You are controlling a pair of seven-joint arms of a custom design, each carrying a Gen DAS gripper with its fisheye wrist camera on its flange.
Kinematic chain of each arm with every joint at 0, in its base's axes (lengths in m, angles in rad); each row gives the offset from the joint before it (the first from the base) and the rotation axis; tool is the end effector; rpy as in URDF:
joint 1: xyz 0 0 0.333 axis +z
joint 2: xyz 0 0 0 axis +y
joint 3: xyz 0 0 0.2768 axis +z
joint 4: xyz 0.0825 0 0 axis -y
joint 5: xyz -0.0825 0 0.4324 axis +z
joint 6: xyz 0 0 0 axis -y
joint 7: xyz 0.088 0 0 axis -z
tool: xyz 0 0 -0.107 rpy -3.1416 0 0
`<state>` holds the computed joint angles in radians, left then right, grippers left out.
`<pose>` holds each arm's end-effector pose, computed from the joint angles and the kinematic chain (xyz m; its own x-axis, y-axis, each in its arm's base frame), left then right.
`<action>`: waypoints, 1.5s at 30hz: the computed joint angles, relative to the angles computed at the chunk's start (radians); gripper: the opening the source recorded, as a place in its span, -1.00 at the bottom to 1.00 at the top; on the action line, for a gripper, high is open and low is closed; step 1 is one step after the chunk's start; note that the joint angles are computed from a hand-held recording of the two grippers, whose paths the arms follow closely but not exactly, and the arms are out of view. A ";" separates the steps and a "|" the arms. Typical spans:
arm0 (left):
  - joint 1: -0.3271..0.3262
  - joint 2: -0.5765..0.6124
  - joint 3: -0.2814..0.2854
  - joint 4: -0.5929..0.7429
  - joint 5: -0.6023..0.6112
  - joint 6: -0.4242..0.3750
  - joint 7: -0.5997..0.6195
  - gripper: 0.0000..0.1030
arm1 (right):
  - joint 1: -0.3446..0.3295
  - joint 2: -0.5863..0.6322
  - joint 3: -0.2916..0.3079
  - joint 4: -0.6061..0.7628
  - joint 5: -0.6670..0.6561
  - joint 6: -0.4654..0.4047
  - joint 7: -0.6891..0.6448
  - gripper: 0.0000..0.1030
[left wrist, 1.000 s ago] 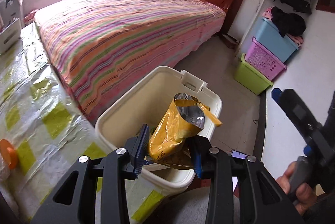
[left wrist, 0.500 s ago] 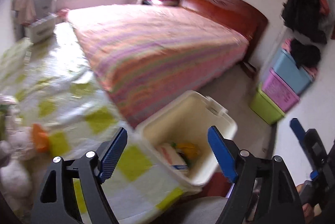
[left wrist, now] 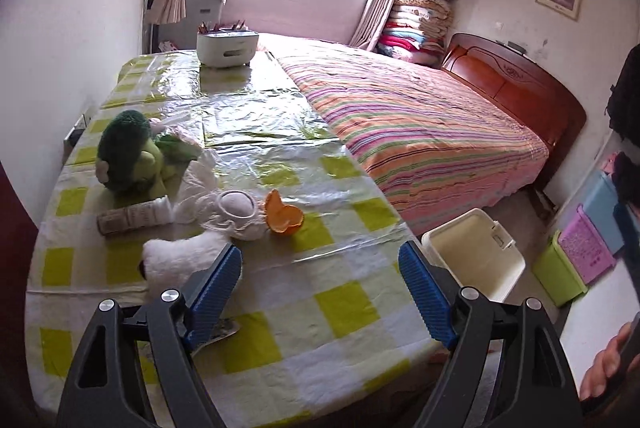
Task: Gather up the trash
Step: 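Move both grippers back toward the orange peel and plush toys on the table, then grasp the orange peel with the right gripper while the left gripper grasps the white fluffy plush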
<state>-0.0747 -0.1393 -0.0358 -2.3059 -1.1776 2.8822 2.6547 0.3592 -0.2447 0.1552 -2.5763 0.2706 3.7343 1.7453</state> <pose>0.5665 -0.0094 0.3920 -0.2345 -0.9493 0.2092 -0.6591 -0.0029 -0.7521 0.4519 0.2169 0.4483 0.2691 -0.9073 -0.3231 -0.2716 0.2504 -0.9293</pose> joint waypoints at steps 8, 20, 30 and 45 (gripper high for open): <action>0.001 -0.048 0.022 -0.040 -0.043 -0.017 0.065 0.53 | 0.022 0.021 0.005 0.026 -0.016 0.001 -0.007 0.81; 0.064 0.006 0.088 0.056 -0.081 0.079 0.094 0.53 | -0.011 0.454 -0.015 0.512 -0.530 -0.169 0.095 0.84; 0.199 0.116 0.049 0.124 -0.293 0.011 0.262 0.53 | -0.206 0.875 0.234 0.975 -0.577 -0.641 -0.068 0.82; 0.238 0.207 -0.025 0.155 0.052 -0.041 0.078 0.53 | -0.132 1.061 0.189 1.277 -0.349 -1.032 -0.256 0.38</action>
<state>0.1633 0.0677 -0.0609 -2.1511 -1.1258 2.8408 2.7325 0.2269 0.8168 0.3445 -1.2994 -0.0784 2.7027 1.4893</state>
